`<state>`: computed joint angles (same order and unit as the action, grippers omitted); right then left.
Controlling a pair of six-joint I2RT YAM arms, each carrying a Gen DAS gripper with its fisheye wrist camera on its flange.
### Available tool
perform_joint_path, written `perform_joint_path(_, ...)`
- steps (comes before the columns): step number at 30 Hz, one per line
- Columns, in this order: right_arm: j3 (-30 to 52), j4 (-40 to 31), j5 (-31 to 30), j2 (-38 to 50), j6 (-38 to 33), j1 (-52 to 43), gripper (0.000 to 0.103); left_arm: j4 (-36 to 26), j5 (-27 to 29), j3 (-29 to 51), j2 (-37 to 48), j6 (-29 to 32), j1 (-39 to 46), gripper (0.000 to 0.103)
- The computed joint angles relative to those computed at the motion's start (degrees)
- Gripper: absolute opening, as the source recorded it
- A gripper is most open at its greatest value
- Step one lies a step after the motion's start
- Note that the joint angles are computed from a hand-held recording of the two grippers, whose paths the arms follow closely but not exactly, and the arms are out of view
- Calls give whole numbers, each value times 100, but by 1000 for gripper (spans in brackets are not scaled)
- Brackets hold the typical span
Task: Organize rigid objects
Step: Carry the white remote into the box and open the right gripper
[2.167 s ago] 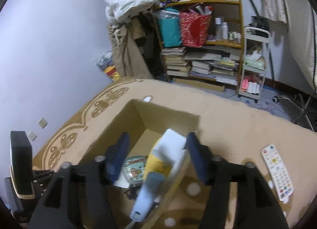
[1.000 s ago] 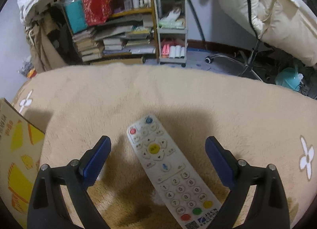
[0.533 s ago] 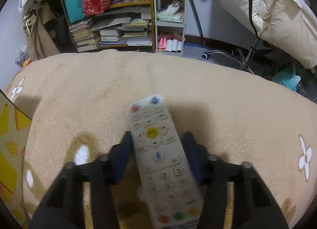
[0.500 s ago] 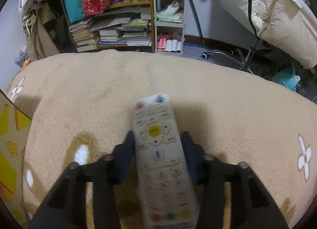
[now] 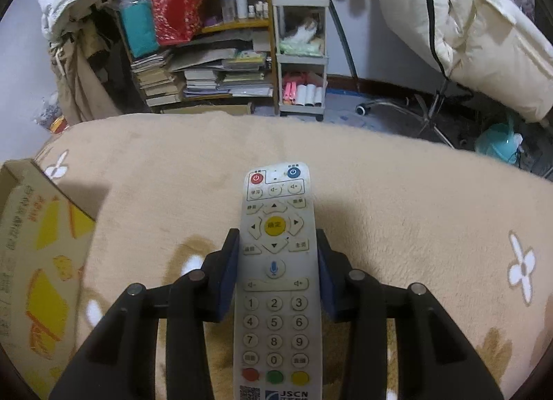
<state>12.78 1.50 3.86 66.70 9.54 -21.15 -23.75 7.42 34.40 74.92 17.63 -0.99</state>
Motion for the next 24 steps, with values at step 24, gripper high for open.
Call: perform_joint_path(24, 1283, -1788, 1031, -1663, 1820, 3968, 44, -52, 23, 48, 1, 21, 29, 12)
